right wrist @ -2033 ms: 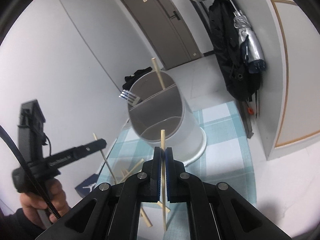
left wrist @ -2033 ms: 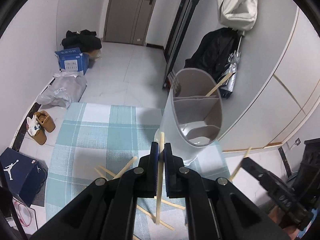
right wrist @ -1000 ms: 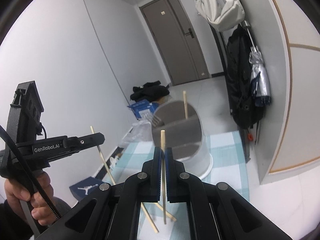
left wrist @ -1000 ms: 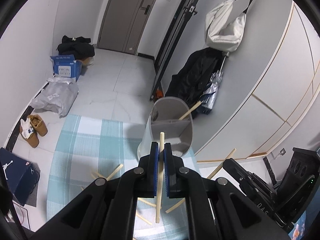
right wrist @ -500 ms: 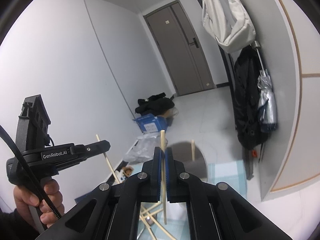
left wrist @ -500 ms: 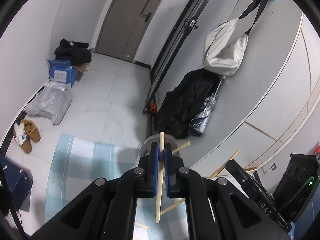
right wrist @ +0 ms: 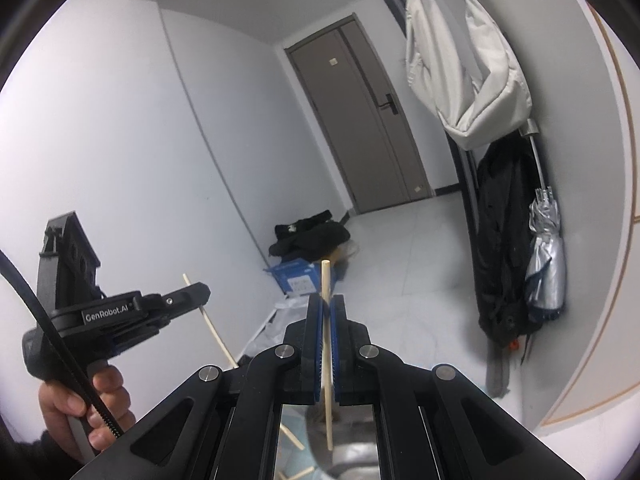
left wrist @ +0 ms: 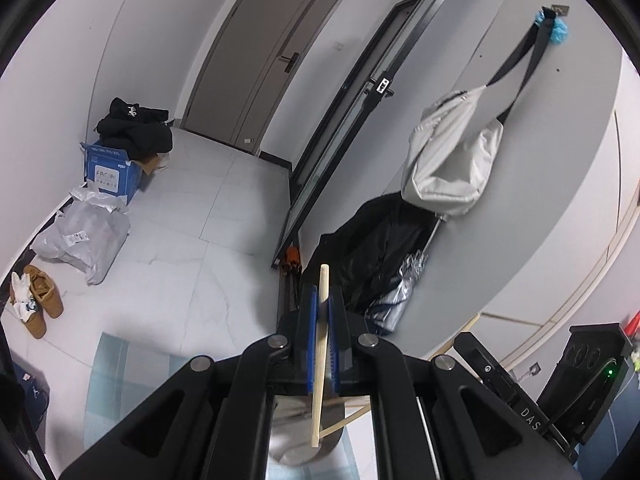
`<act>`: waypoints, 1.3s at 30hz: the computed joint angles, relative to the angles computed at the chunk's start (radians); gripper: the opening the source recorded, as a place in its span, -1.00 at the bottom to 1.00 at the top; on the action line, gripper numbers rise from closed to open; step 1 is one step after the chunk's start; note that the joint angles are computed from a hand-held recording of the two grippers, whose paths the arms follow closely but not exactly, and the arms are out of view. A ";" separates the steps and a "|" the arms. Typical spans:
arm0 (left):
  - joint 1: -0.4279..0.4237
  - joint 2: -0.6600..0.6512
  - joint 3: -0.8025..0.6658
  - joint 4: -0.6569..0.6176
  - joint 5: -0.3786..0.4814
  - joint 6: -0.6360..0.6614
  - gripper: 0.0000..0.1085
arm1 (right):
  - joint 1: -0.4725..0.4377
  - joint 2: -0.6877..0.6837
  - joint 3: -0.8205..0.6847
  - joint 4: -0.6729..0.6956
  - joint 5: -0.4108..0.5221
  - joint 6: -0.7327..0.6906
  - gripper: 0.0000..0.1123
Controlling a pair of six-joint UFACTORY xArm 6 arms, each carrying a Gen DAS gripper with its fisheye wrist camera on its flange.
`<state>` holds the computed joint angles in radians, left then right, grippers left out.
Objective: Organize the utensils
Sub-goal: 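Carry the right tool's chopstick over the white holder while the left tool brings its chopstick, then open the left tool over the holder while the right tool releases its chopstick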
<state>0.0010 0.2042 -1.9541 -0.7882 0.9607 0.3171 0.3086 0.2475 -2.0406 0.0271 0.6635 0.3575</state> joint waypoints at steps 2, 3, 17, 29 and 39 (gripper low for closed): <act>-0.007 0.018 -0.017 0.004 -0.019 -0.007 -0.96 | -0.010 0.046 -0.066 0.002 0.015 -0.005 -0.95; -0.013 0.025 -0.018 0.008 -0.035 -0.006 -0.96 | -0.015 0.069 -0.097 0.002 0.020 -0.009 -0.95; -0.046 0.068 0.019 0.000 -0.145 0.088 -0.96 | -0.046 0.139 -0.118 0.070 0.011 -0.077 -0.95; -0.074 -0.007 0.126 0.012 -0.183 0.251 -0.96 | -0.014 0.072 0.025 0.069 -0.039 -0.172 -0.94; -0.067 -0.030 0.158 0.025 -0.135 0.247 -0.96 | -0.007 0.030 0.107 0.086 -0.032 -0.188 -0.95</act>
